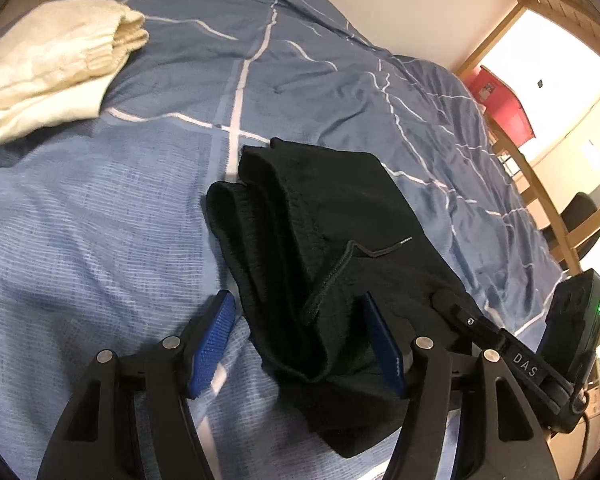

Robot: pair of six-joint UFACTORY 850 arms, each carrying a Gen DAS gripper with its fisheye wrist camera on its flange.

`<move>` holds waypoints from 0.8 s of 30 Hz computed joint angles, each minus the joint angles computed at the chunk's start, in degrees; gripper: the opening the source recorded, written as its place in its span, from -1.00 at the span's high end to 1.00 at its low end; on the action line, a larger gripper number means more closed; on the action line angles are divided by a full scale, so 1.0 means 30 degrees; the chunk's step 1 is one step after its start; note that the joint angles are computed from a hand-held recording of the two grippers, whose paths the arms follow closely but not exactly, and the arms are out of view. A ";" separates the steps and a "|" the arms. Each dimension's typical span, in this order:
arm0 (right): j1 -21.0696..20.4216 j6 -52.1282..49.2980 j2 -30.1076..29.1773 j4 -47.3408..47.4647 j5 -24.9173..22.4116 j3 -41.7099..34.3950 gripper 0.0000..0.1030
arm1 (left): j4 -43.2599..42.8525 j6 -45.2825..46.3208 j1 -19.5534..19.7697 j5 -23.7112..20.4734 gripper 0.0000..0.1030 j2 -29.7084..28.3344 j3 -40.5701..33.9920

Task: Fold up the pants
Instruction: 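Grasp the folded shorts with both grippers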

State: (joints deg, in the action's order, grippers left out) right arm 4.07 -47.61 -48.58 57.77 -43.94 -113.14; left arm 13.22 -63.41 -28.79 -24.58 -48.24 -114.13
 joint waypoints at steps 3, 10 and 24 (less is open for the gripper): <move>0.0133 -0.0551 0.0479 -0.0253 0.1106 0.0537 0.75 | -0.1004 0.0495 0.0148 0.0517 -0.24 -0.0132 -0.0060; 0.0241 -0.0136 0.0431 -0.1225 0.1396 0.0564 0.75 | -0.3428 0.2680 0.0528 0.0694 -0.26 -0.1139 -0.1171; 0.0504 0.0478 0.0073 -0.2394 0.1426 0.0134 0.75 | -0.9070 0.7642 0.0971 0.2388 0.42 -0.1231 -0.0765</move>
